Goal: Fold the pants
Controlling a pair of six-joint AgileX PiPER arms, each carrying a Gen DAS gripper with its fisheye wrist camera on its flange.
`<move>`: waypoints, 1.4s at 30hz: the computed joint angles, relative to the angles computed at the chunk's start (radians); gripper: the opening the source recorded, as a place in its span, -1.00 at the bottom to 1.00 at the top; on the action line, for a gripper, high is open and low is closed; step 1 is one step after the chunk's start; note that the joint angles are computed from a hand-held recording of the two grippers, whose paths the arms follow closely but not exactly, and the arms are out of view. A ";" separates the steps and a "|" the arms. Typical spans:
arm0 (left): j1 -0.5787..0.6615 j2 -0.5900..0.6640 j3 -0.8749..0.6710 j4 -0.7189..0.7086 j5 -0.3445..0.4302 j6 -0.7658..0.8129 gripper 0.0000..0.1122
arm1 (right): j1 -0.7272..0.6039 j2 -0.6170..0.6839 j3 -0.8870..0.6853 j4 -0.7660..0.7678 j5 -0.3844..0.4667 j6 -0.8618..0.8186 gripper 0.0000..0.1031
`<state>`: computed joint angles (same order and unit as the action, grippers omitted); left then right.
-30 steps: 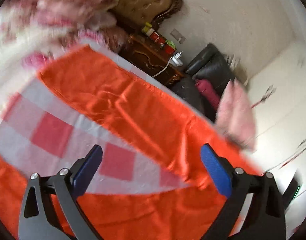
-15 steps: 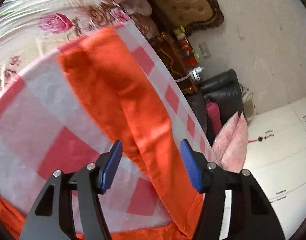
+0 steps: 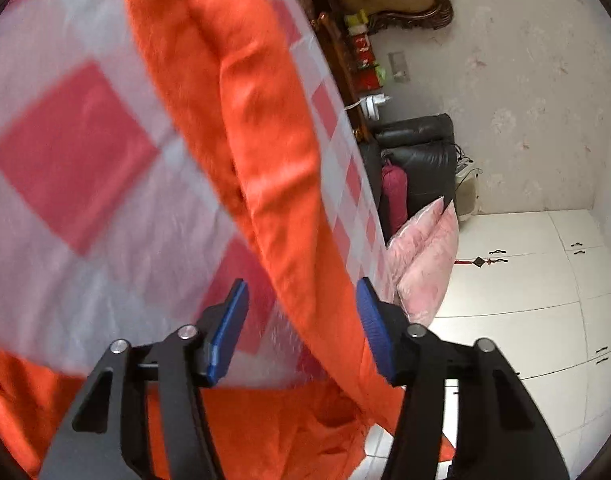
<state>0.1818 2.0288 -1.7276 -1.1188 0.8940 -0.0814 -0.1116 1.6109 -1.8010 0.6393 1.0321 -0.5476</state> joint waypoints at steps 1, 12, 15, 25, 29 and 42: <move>-0.005 0.006 -0.005 -0.013 0.007 -0.010 -0.14 | 0.003 0.006 -0.016 -0.006 0.004 0.004 -0.98; -0.044 -0.009 -0.087 0.166 -0.020 -0.105 -0.96 | -0.004 -0.009 0.035 -0.029 -0.010 -0.023 -0.98; -0.078 -0.276 0.172 0.238 -0.191 -0.081 -0.97 | 0.001 -0.073 0.179 -0.058 -0.072 -0.086 -0.98; -0.282 -0.952 1.004 0.380 -0.445 -0.180 -0.95 | -0.103 -0.181 0.665 0.007 -0.236 -0.177 -0.98; -0.166 -1.054 1.098 0.195 -0.434 0.002 -0.36 | -0.134 -0.189 0.750 0.067 -0.270 -0.153 -0.97; 0.485 -0.943 1.072 -0.135 0.106 0.418 -0.25 | -0.432 -0.225 0.869 0.287 -0.146 -0.090 -0.72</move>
